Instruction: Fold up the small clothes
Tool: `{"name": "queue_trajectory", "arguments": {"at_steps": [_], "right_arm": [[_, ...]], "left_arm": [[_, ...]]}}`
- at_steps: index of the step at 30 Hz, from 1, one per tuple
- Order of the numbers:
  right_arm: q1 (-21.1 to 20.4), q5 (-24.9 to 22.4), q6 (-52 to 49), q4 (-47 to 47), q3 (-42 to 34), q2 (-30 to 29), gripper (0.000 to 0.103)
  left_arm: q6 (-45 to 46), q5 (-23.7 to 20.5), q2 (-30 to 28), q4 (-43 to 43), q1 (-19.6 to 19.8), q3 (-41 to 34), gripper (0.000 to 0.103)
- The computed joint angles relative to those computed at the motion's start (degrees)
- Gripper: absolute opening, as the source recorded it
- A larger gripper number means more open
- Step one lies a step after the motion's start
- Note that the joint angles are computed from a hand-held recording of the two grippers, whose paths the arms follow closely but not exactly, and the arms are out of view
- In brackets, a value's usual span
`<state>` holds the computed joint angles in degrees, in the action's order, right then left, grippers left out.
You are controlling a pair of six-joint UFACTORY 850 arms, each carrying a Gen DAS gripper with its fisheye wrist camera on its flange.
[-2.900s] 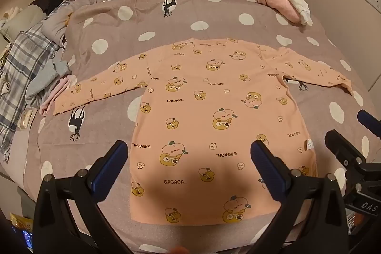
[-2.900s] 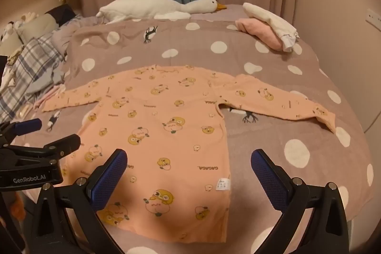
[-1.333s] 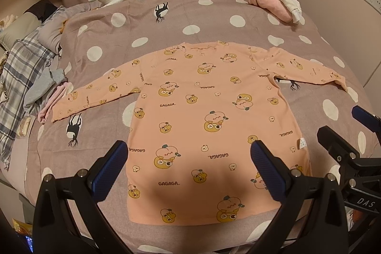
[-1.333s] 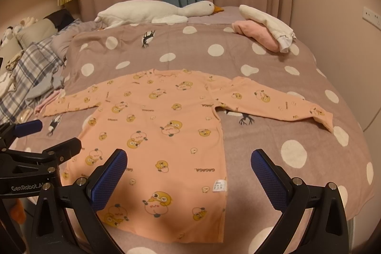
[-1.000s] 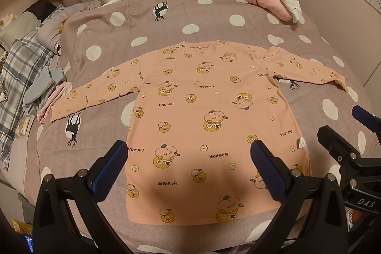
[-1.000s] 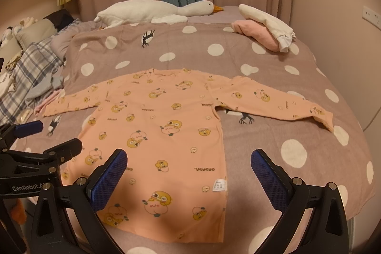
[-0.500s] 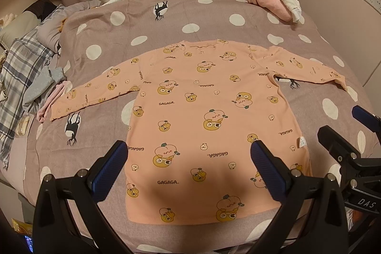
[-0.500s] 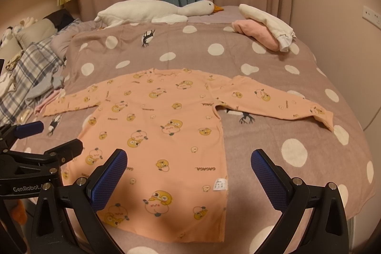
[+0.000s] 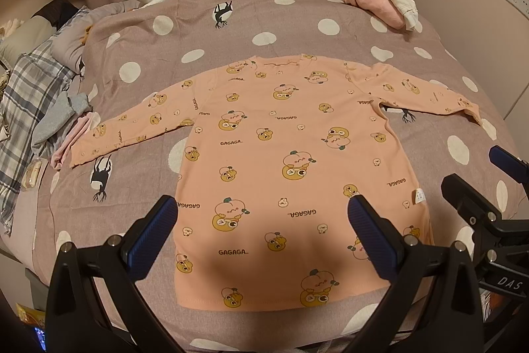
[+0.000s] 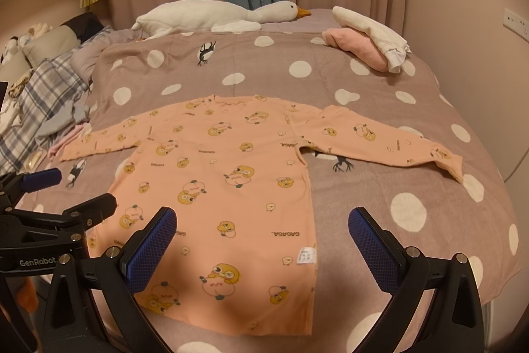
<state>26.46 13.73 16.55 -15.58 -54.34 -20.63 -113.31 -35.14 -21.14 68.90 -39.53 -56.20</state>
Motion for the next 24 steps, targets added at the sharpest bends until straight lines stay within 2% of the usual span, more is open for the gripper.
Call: {"name": "queue_trajectory", "arguments": {"at_steps": [24], "right_arm": [[-0.1, 0.0, 0.7, -0.7, 0.1, 0.1, 0.103]], "left_arm": [[0.2, -0.2, 0.0, -0.4, -0.2, -0.1, 0.103]]}}
